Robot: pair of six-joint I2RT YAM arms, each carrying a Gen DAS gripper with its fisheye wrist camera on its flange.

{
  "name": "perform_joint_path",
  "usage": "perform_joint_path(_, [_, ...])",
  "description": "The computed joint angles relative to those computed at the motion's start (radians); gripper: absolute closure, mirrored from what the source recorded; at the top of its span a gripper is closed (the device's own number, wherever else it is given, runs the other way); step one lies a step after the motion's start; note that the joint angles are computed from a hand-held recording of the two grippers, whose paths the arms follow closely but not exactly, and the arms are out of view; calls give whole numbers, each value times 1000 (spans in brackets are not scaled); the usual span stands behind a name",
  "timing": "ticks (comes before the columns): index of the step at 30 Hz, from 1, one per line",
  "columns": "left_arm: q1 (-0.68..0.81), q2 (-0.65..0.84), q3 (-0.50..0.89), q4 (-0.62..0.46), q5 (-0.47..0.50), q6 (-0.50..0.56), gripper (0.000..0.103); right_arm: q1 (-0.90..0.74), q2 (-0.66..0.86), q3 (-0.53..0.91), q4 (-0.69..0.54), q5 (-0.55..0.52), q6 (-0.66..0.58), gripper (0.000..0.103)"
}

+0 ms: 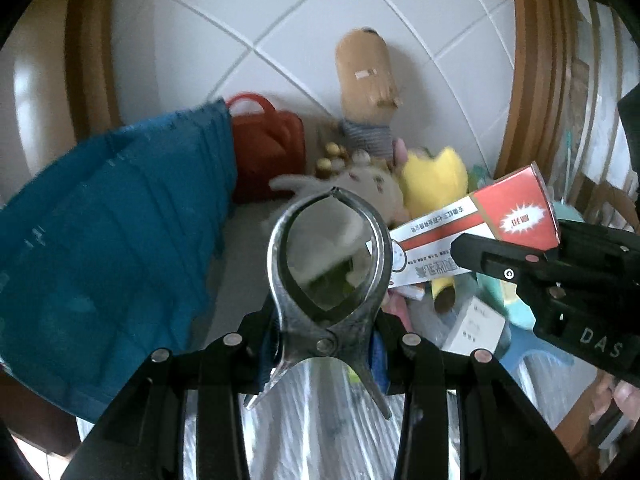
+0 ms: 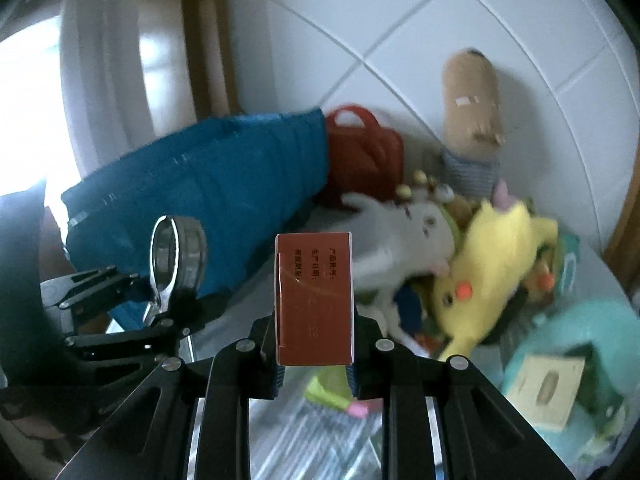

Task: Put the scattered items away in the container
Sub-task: 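Carry the metal clip and red-white box over the blue crate, then open both tools to drop the clip and box into the crate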

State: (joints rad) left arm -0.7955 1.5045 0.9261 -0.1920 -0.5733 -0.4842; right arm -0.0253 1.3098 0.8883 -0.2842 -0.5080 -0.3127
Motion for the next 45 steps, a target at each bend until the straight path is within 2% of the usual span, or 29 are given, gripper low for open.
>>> perform_joint_path(9, [84, -240, -7, -116, -90, 89, 65, 198, 13, 179, -4, 38, 76, 80])
perform_joint_path(15, [261, -443, -29, -211, -73, 196, 65, 407, 76, 305, 32, 112, 152, 80])
perform_joint_path(17, [342, -488, -34, -230, -40, 237, 65, 471, 111, 342, 46, 138, 176, 80])
perform_joint_path(21, [601, -539, -43, -242, 131, 325, 65, 606, 244, 471, 48, 218, 219, 80])
perform_joint_path(25, [856, -471, -25, -211, 313, 402, 65, 695, 408, 640, -9, 298, 236, 80])
perform_joint_path(29, [1008, -379, -6, -173, 429, 446, 65, 743, 535, 780, -72, 373, 240, 80])
perform_joint_path(36, [1115, -248, 36, -119, 532, 470, 65, 777, 738, 1046, -210, 478, 229, 80])
perform_joint_path(40, [1151, -228, 52, -118, 574, 474, 65, 785, 796, 1125, -243, 512, 225, 79])
perform_joint_path(41, [1152, -226, 53, -116, 579, 473, 63, 785, 806, 1134, -242, 518, 226, 76])
perform_joint_path(42, [1154, -223, 53, -114, 584, 471, 58, 786, 810, 1135, -230, 533, 230, 59])
perform_joint_path(43, [1155, -220, 54, -111, 588, 469, 44, 789, 796, 1115, -216, 555, 240, 34])
perform_joint_path(44, [1155, -221, 49, -101, 576, 468, 36, 792, 783, 1096, -203, 576, 251, 26])
perform_joint_path(45, [1154, -222, 42, -91, 560, 467, 32, 789, 770, 1078, -190, 590, 259, 16])
